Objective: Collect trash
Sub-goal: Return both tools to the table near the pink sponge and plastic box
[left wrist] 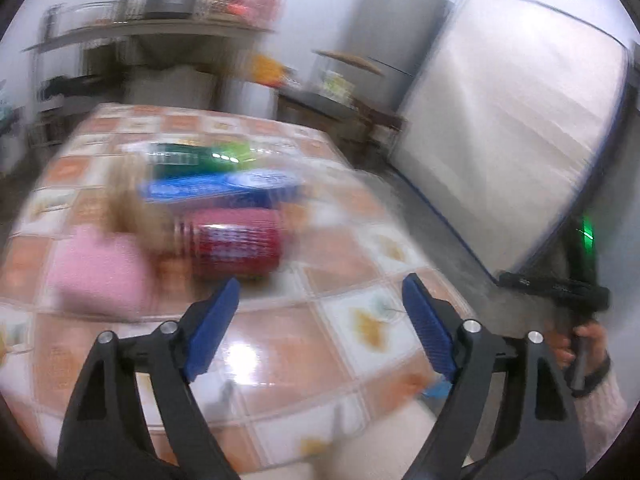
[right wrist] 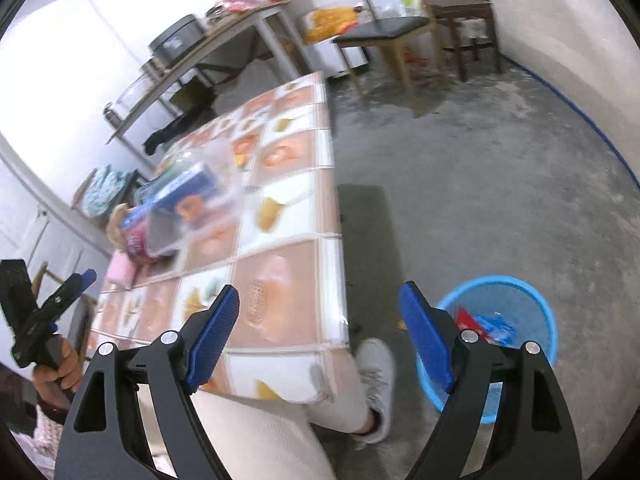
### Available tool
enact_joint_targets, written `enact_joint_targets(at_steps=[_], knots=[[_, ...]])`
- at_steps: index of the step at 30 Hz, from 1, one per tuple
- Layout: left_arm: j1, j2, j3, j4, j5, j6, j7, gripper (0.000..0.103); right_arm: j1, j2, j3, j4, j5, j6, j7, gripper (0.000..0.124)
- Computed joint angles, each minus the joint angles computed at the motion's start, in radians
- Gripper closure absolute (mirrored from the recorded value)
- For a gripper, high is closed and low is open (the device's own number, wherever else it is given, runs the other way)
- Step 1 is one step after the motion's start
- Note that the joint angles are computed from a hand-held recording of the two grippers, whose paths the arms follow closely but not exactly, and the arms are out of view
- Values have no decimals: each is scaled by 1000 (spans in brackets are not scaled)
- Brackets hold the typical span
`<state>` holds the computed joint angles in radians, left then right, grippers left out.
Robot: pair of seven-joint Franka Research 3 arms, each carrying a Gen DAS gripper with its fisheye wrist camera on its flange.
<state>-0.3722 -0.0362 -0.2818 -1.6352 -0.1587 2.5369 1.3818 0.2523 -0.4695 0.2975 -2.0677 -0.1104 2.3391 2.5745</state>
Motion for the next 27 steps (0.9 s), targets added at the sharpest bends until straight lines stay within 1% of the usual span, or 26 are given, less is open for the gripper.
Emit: enact_joint_targets(at_steps=[2, 3, 4, 6, 8, 10, 12, 13, 15, 16, 18, 20, 21, 23, 24, 27], knots=[[36, -41, 25, -57, 59, 32, -102, 20, 7, 64, 2, 59, 0, 9, -19, 44], [49, -47, 32, -63, 79, 29, -145, 20, 10, 91, 3, 83, -4, 11, -20, 44], [63, -55, 43, -78, 77, 33, -184, 20, 15, 110, 0, 102, -7, 11, -22, 44], [86, -70, 67, -111, 35, 48, -246, 20, 28, 165, -6, 152, -14, 15, -26, 44], [103, -90, 89, -155, -15, 72, -270, 20, 41, 204, -16, 191, -23, 14, -22, 44], [122, -85, 105, -179, -33, 104, -291, 20, 55, 235, -27, 222, -36, 11, -11, 44], [140, -60, 115, -160, -30, 77, -285, 20, 67, 263, -42, 247, -40, 19, 1, 44], [146, -42, 121, -145, -47, 66, -262, 21, 72, 271, -52, 254, -36, 24, 4, 44], [162, -20, 134, -130, -127, 44, -174, 21, 77, 288, -67, 265, -39, 35, 23, 44], [170, 10, 139, -95, -173, 13, -132, 21, 79, 296, -74, 270, -40, 39, 29, 44], [196, 51, 134, -52, -242, -36, -69, 33, 81, 313, -89, 282, -34, 50, 32, 44], [220, 86, 122, -2, -302, -85, 7, 39, 86, 333, -100, 300, -32, 53, 25, 44], [230, 89, 114, 2, -317, -101, 33, 42, 89, 346, -106, 311, -28, 54, 15, 44], [246, 126, 101, 63, -338, -173, 91, 45, 95, 373, -118, 334, -13, 56, -10, 44], [253, 129, 95, 72, -343, -193, 108, 48, 98, 388, -124, 350, -6, 52, -24, 44], [258, 154, 82, 116, -305, -245, 123, 53, 108, 430, -140, 399, 1, 25, -51, 44]])
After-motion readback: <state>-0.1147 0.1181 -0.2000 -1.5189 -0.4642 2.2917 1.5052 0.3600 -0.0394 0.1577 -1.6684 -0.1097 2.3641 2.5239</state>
